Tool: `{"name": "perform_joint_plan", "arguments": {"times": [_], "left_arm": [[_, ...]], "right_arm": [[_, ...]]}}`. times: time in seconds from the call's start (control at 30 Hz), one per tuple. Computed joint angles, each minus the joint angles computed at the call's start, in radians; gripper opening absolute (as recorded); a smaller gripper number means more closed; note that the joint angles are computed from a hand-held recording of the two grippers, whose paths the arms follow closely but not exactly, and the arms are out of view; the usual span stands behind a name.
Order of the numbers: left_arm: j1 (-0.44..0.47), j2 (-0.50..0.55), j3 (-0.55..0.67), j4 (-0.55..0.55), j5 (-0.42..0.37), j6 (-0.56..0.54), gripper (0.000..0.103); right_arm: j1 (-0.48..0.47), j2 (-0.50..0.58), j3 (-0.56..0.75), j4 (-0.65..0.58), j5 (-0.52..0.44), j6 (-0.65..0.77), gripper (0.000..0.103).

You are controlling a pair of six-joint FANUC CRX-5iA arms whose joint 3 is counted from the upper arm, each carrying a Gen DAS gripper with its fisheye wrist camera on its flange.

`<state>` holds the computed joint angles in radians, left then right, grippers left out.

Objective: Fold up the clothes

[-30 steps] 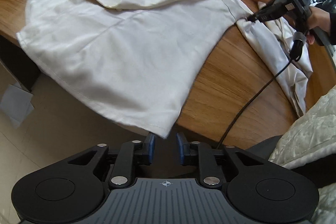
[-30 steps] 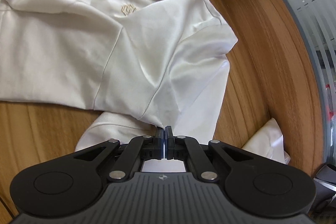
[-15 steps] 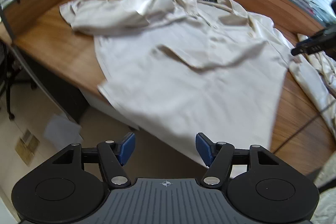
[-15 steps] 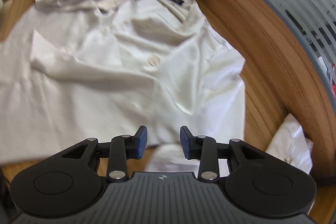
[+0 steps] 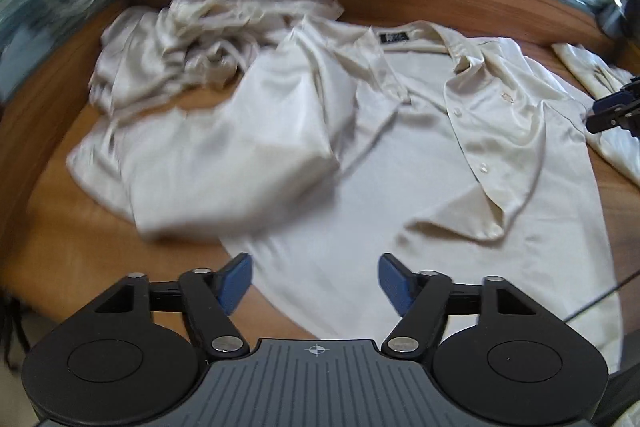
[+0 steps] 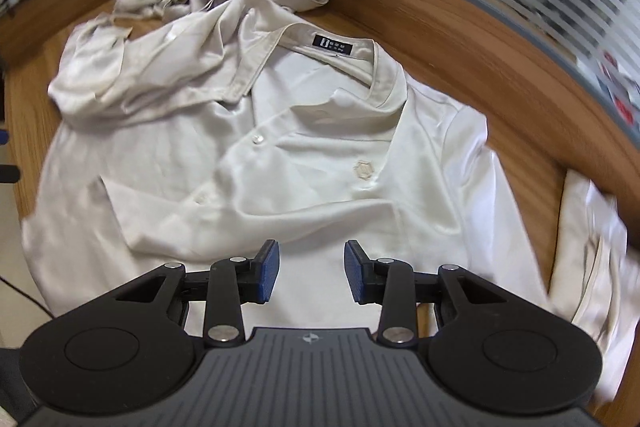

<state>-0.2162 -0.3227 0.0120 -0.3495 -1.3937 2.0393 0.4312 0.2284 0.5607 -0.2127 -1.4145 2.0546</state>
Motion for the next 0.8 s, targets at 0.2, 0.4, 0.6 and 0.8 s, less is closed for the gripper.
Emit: {"name": "perform_joint_plan", "arguments": {"times": [0.2,0.4,0.6,0.8], "left_arm": [[0.208,-0.015,-0.059,0.160,0.137,-0.368,0.085],[0.374,0.019,-0.112,0.340,0.183,-0.651,0.085],[0.472,0.058,-0.166,0.497,0.239,-0.908,0.084],[0.540,0.066,-0.227,0.643,0.258,-1.164,0.084]], "right_arm": [[0.078,-0.116,-0.133,0.045,0.086,-0.266,0.043],[0.207,-0.231,-0.311,0.169,0.232,-0.553,0.045],[0.341,-0.289,-0.430,0.348,0.291,-0.846,0.045],[0.435,-0.298,-0.479,0.473,0.272,-1.084,0.046]]}}
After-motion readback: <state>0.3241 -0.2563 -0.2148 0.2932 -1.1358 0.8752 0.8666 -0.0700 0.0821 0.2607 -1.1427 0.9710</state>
